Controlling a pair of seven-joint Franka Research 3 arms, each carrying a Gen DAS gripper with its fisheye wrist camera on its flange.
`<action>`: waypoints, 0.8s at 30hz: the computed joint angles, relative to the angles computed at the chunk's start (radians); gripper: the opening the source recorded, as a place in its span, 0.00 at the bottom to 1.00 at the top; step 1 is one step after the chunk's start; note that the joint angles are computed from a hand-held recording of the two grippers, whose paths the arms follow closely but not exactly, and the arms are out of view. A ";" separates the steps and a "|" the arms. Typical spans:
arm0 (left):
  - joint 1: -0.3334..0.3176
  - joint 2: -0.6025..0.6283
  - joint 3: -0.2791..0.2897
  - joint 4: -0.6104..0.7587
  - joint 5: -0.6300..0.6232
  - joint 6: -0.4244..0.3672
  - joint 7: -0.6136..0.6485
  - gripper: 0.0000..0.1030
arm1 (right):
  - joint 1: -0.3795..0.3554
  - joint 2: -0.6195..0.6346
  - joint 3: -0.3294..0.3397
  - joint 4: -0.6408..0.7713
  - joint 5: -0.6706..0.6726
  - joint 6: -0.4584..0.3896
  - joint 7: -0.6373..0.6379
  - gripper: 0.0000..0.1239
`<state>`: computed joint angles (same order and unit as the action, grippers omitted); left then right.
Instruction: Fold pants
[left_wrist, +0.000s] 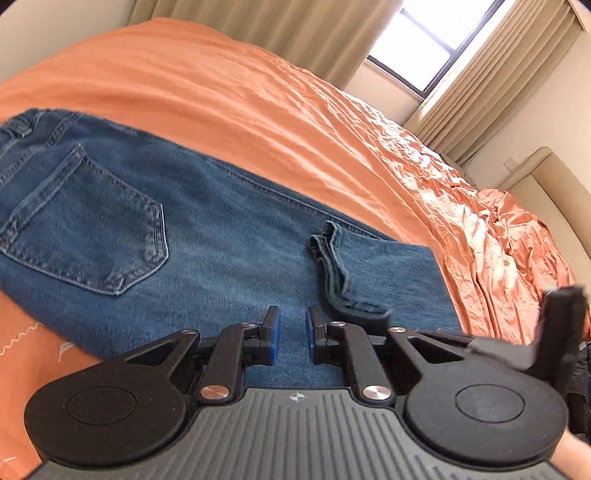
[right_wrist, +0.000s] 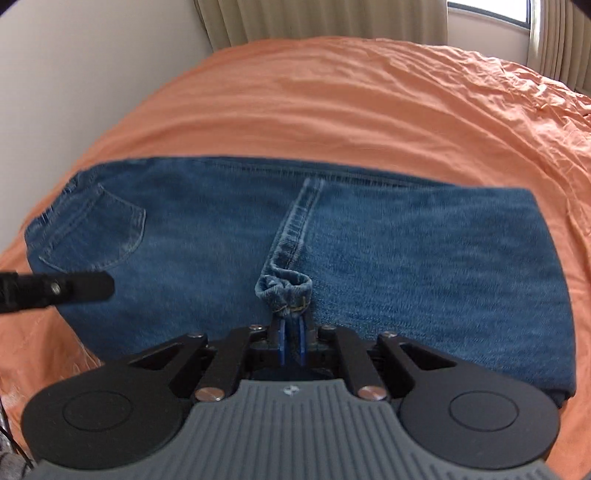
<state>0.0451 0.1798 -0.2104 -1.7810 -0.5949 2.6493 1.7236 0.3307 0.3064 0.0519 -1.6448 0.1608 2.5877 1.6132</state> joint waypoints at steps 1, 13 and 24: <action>0.008 0.004 -0.005 0.003 -0.027 -0.012 0.017 0.16 | -0.003 -0.001 0.003 -0.011 0.007 0.000 -0.006 0.03; 0.047 0.202 -0.073 0.213 -0.216 -0.066 0.018 0.38 | -0.086 -0.049 0.037 -0.034 0.250 -0.005 -0.201 0.40; 0.001 0.495 -0.109 0.525 0.040 -0.027 -0.190 0.50 | -0.190 -0.084 0.005 -0.118 0.384 0.107 -0.244 0.40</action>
